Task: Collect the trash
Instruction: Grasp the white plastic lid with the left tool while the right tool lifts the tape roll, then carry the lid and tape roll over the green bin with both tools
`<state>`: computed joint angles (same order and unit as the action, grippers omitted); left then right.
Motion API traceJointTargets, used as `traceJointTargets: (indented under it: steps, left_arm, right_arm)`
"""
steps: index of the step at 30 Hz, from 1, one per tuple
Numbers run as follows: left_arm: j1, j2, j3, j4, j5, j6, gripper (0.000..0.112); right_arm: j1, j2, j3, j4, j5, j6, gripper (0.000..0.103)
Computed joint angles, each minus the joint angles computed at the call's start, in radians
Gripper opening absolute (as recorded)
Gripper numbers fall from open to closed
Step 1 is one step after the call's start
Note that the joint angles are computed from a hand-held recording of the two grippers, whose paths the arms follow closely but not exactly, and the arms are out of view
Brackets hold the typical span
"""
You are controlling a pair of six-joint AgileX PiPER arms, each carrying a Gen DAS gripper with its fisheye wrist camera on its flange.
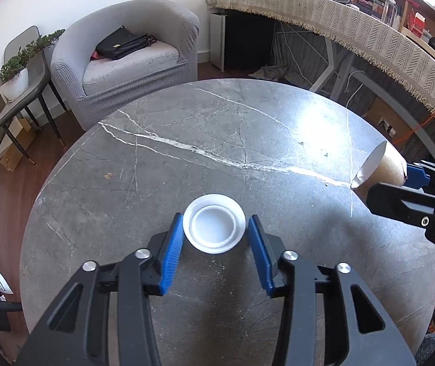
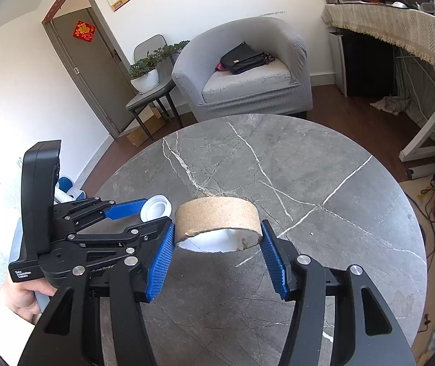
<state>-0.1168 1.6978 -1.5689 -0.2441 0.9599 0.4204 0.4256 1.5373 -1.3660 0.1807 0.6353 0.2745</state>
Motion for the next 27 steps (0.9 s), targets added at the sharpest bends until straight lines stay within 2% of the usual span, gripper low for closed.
traceJointTargets:
  steps: [6,13,27]
  left_arm:
    - [0.038,-0.045,0.046,-0.037,-0.002,0.024,0.042]
    - [0.166,-0.138,0.142,-0.164,0.032,0.119,0.042]
    - [0.381,-0.303,0.279,-0.336,0.144,0.27,0.042]
  right_arm:
    - [0.008,-0.004,-0.028,-0.035,0.015,0.036,0.056]
    - [0.039,-0.02,-0.051,-0.113,0.051,0.097,0.056]
    - [0.144,0.019,-0.158,-0.259,0.113,0.225,0.056]
